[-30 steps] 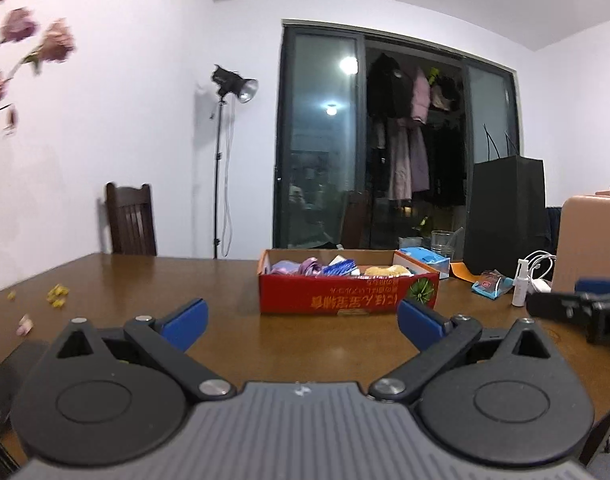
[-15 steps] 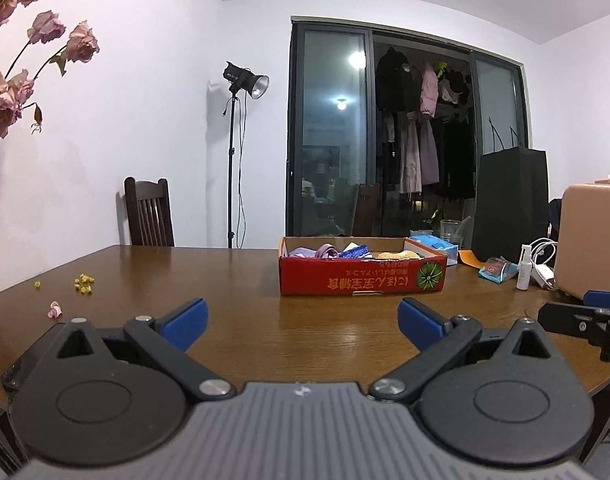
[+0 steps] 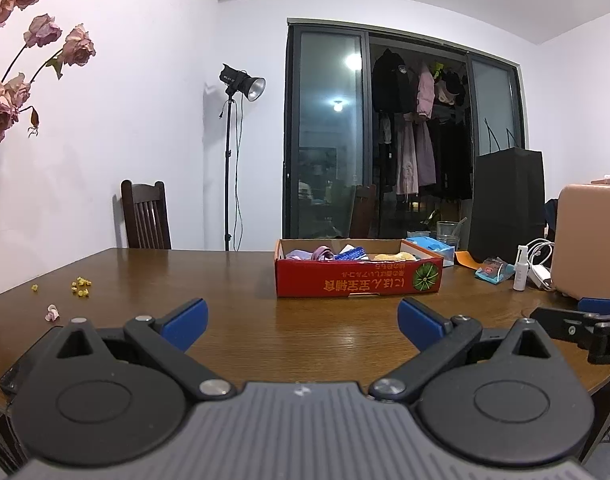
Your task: Organize soft objects
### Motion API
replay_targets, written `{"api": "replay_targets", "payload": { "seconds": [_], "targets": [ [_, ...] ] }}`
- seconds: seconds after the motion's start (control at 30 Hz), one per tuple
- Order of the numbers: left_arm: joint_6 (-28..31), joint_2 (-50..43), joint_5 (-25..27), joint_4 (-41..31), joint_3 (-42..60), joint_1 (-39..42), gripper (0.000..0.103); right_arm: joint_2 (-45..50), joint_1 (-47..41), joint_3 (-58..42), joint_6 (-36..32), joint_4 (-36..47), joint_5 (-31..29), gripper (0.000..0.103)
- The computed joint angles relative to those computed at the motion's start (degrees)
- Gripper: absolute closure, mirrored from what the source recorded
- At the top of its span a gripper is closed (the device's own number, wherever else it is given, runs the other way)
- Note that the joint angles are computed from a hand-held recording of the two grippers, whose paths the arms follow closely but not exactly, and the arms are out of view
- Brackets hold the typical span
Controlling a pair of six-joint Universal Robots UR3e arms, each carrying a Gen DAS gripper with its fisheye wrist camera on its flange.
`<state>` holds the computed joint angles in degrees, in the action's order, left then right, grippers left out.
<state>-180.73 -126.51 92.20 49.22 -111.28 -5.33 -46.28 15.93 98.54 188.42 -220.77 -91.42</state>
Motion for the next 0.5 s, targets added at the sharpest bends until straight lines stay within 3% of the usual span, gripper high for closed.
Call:
{"api": "replay_targets", "payload": {
  "seconds": [0.5],
  "targets": [
    [-0.27,0.34,0.22,-0.71,-0.11,-0.05,0.000,0.16,0.15,0.12,0.40,-0.16,0.00,0.000]
  ]
}}
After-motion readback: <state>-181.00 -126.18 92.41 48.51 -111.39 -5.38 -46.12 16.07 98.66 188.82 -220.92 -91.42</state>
